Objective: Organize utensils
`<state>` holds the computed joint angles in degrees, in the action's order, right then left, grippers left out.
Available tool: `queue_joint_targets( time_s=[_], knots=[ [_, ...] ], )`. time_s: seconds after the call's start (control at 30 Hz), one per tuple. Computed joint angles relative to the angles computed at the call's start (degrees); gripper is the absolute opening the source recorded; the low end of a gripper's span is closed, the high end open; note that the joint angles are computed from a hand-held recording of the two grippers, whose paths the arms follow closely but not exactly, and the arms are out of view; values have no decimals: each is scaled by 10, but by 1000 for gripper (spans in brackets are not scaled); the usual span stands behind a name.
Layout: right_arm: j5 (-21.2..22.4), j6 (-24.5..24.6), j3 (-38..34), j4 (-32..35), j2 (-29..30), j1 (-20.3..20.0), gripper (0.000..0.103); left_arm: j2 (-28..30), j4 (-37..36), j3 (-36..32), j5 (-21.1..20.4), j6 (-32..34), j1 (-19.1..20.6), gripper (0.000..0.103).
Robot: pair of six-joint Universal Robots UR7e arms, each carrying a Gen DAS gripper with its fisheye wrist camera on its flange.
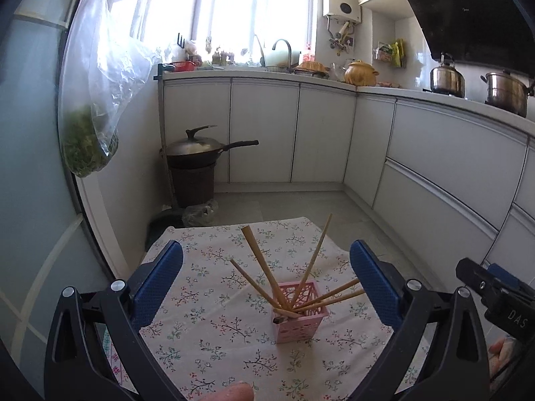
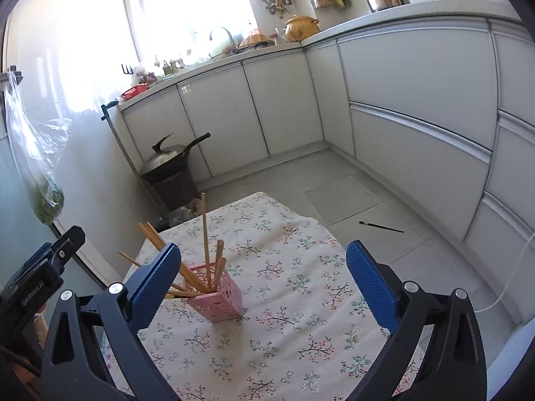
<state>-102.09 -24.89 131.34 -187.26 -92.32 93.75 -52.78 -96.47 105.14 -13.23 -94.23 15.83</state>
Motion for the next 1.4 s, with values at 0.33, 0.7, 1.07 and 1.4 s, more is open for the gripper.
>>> queue_joint_targets(
  time_s=[0.33, 0.7, 1.07, 1.4],
  knots=[
    [-51, -76, 23, -175, 53, 46, 96, 13, 229, -44, 4, -193, -17, 96],
    [-77, -79, 19, -208, 92, 67, 96, 9, 279, -51, -10, -248, -8, 96],
    [-122, -78, 15, -239, 99, 78, 96, 15, 345, -68, -8, -315, -19, 96],
    [-165, -91, 22, -258, 84, 94, 96, 40, 402, -104, -21, -345, -40, 96]
  ],
)
